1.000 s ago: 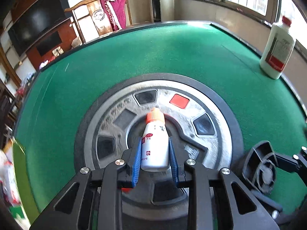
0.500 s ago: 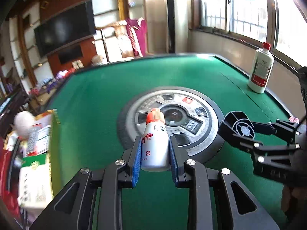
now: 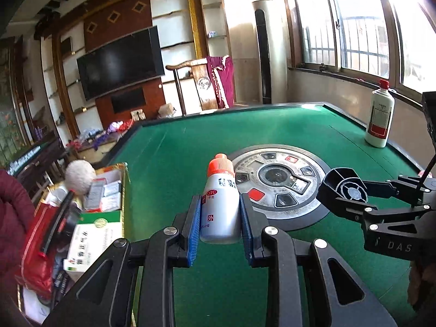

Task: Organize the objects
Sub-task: 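Carry the white bottle and black part over to the white tray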

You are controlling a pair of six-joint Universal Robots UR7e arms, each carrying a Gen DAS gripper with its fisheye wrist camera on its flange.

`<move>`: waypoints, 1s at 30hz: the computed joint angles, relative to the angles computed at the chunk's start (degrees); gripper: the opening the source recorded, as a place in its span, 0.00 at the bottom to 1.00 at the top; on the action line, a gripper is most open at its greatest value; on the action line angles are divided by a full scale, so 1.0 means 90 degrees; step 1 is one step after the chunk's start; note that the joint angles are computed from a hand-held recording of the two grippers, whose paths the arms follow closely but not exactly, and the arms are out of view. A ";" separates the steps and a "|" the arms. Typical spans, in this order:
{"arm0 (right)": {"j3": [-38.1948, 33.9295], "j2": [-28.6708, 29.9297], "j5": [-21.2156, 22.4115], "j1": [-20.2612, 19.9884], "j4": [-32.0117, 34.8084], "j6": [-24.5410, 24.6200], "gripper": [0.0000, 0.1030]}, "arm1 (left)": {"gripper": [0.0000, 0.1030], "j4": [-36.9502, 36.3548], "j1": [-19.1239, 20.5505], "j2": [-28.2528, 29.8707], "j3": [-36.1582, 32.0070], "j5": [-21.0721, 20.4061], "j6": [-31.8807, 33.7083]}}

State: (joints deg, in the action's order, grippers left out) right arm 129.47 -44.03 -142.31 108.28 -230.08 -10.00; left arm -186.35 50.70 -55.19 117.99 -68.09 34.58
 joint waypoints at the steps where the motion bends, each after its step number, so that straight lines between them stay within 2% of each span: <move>1: -0.0027 0.0039 -0.0009 0.0034 -0.0007 0.0019 0.54 | 0.22 -0.0048 0.0020 -0.0011 0.0006 -0.0030 -0.0013; 9: -0.0276 0.0277 -0.0005 0.0228 0.0099 0.0155 0.54 | 0.22 0.0186 0.0173 -0.0132 -0.0084 -0.0205 -0.0050; 20: -0.0588 0.0506 -0.0091 0.0407 0.0043 0.0206 0.54 | 0.22 0.0073 0.0381 -0.0301 -0.0124 -0.0377 -0.0098; 30: -0.1196 0.0826 -0.0035 0.0629 0.0447 0.0130 0.54 | 0.22 -0.0059 0.0709 -0.0477 -0.0372 -0.0611 -0.0240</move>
